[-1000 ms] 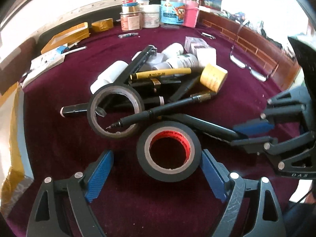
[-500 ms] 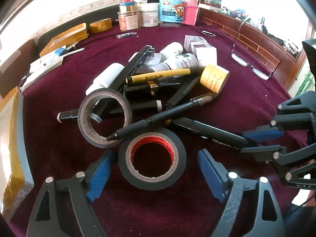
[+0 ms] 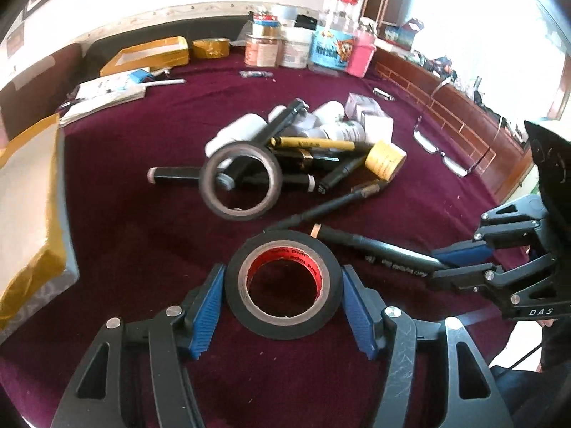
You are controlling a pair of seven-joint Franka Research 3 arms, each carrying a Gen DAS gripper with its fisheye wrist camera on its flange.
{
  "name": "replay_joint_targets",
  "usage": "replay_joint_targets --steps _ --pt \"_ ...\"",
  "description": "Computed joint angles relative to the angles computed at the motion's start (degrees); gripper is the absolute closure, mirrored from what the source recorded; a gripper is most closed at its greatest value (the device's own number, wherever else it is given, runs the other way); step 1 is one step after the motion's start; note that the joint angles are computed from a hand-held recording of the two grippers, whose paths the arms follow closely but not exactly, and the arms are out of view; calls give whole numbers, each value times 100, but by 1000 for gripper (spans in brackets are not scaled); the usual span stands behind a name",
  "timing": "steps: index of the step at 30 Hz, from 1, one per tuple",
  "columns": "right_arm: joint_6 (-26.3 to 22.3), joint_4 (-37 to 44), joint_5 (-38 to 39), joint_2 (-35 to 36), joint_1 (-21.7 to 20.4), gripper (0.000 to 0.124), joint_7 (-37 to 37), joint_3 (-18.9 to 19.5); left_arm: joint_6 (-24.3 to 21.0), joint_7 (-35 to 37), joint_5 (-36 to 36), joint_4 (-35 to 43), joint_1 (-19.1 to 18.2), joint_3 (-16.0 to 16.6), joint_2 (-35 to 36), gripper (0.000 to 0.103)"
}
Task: Organize rigid objects
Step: 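Carry tape and marker into the yellow-taped tray and open both grippers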
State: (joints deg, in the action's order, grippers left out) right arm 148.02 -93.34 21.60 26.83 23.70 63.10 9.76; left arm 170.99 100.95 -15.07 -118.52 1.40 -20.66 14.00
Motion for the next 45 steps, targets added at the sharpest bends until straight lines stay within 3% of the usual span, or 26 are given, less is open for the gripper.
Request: replay_joint_targets --steps 9,18,29,41,45 --pt "-163 162 390 36 -99 109 -251 157 340 543 -863 -318 346 -211 -382 37" --pt "-211 448 918 88 -178 109 -473 286 547 724 -1263 -508 253 32 -616 37" --pt "-698 855 -411 472 313 109 392 -252 499 1115 -1696 -513 246 54 -574 37" --pt "-906 1756 -1180 1124 594 109 961 -394 527 1238 -1838 -563 195 115 -636 37" --pt "-985 1702 -818 1041 367 110 762 -114 563 1415 -2088 -590 247 93 -689 37"
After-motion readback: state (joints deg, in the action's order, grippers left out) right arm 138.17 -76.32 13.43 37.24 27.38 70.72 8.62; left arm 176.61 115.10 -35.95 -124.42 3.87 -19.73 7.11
